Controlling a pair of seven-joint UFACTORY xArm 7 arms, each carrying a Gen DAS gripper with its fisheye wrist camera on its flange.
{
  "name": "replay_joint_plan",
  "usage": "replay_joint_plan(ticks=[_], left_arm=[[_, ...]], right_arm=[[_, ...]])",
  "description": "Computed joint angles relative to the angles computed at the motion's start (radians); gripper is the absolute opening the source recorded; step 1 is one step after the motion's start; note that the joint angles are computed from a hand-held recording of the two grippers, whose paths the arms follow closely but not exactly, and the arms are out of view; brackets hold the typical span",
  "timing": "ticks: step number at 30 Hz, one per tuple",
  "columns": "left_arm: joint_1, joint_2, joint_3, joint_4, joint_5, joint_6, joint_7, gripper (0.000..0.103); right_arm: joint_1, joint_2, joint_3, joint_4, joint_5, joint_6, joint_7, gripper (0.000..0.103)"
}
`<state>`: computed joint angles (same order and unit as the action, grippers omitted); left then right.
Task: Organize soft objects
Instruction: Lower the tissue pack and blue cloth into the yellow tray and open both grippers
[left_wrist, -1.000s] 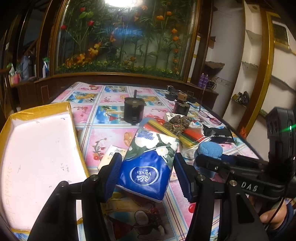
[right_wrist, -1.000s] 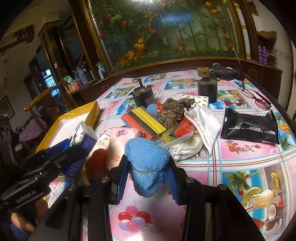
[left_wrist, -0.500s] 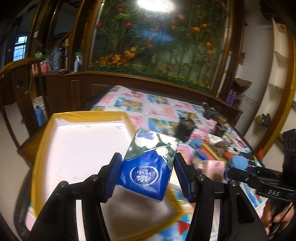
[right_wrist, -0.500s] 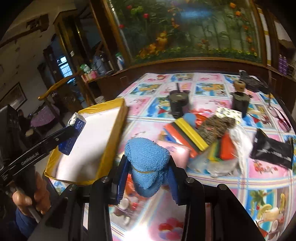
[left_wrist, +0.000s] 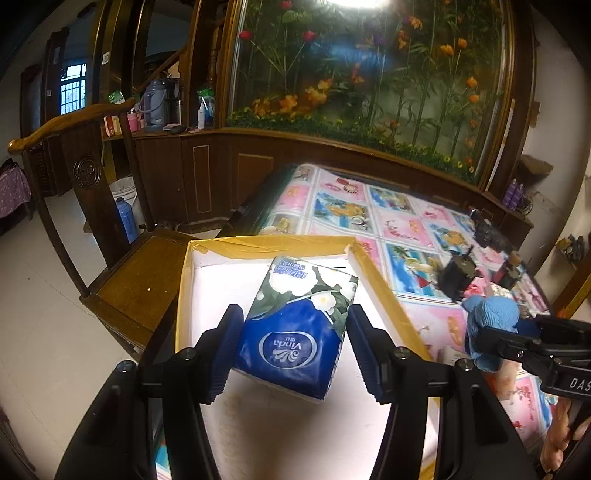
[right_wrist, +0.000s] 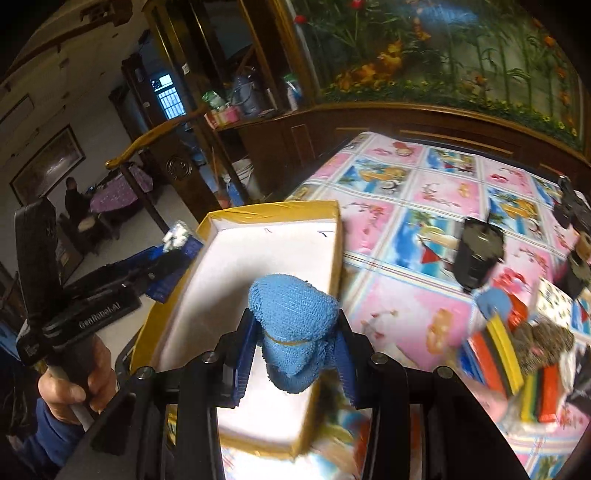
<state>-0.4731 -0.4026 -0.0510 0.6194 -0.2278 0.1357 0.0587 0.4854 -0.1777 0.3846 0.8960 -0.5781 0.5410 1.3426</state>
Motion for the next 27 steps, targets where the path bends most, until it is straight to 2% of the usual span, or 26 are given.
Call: replay_joint_plan(ticks=[4,7,10,17,19,27], left_arm=[[0.043,0.121,-0.014,0.105,0.033,0.063,0.009,0.057],[0.084,0.212,-0.032,0.186,0.049,0.116,0.012,0.057],[0.141,0.283,-0.066,0.246,0.106,0.138,-0.048,0.057],[0.183,0.389,-0.067,0.349,0.012,0.196,-0.032,0.057],[0.191,0.405,-0.071,0.364,-0.020,0.209,-0.013,0.057],[0.209,0.428,-0.082,0.390,-0.027,0.222,-0.025,0.060]], right_arm=[[-0.001,0.166,-0.055,0.121,0.036,-0.031,-0.070,0.043],[0.013,0.274,-0.108,0.200,0.108,-0.054,-0.137,0.043],[0.020,0.378,-0.141,0.288,0.192,-0.063,-0.221,0.044],[0.090,0.557,-0.238,0.480,0.241,-0.006,-0.273,0.044],[0.093,0.584,-0.250,0.503,0.268,-0.004,-0.288,0.044],[0.108,0.661,-0.279,0.576,0.312,0.012,-0.329,0.045]])
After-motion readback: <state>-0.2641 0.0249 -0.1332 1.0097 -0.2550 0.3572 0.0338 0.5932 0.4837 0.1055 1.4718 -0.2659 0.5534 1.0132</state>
